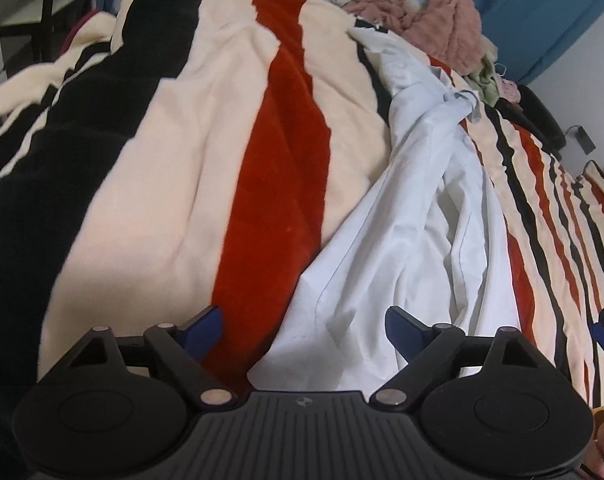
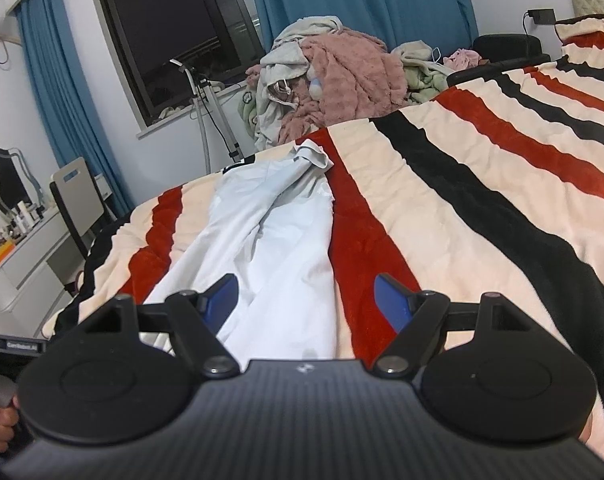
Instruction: Fold clothes
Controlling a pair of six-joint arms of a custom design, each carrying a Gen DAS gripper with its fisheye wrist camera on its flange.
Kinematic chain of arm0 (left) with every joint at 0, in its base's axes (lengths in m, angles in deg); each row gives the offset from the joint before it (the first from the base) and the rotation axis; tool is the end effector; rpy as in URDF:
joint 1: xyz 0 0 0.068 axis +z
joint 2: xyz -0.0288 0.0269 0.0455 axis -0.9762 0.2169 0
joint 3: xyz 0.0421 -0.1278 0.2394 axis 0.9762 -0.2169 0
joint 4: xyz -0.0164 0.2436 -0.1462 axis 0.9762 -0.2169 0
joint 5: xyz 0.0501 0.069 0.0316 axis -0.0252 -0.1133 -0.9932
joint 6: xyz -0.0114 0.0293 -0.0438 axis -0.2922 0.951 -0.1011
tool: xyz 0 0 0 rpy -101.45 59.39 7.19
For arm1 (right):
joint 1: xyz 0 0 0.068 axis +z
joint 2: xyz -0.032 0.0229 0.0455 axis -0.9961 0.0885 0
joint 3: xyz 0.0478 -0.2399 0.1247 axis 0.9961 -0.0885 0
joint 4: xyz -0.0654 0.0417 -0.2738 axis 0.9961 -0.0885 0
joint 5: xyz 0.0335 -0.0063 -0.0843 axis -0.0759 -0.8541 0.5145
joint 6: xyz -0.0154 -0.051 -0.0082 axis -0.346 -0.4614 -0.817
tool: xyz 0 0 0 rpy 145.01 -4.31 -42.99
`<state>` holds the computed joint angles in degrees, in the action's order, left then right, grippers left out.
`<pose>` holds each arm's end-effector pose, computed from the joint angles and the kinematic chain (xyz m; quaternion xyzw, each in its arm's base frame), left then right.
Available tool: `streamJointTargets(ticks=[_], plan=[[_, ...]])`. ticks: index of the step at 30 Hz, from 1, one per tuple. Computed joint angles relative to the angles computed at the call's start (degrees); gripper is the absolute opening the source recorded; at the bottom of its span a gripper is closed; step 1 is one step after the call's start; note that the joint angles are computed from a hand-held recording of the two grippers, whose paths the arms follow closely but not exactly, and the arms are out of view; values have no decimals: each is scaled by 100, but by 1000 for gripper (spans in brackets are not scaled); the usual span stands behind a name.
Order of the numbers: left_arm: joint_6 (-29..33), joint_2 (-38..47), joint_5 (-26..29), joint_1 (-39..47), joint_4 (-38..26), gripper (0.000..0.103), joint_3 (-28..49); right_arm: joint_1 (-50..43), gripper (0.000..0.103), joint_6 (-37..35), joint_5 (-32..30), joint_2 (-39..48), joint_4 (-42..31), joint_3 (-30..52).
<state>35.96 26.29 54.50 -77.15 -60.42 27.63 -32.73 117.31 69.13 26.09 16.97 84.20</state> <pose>0.3037 -0.0134 0.1418 0.0642 0.9533 -0.2069 0.2103 0.1338 0.1270 0.1454 0.2312 0.8187 0.0640 0.5217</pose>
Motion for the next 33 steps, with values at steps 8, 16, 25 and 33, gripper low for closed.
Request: streamJointTargets(ticks=[8, 16, 25, 33], plan=[[1, -30, -240, -196, 41, 83, -90, -60, 77, 116, -164, -30, -12, -35], [-97, -19, -293, -186, -23, 72, -93, -224, 77, 250, -427, -198, 52, -164], [113, -212, -574, -325, -83, 44, -162, -371, 77, 370, -671, -195, 99, -197], [842, -2650, -1566, -1463, 784, 7, -1679, -500, 77, 410, -881, -441, 187, -346]])
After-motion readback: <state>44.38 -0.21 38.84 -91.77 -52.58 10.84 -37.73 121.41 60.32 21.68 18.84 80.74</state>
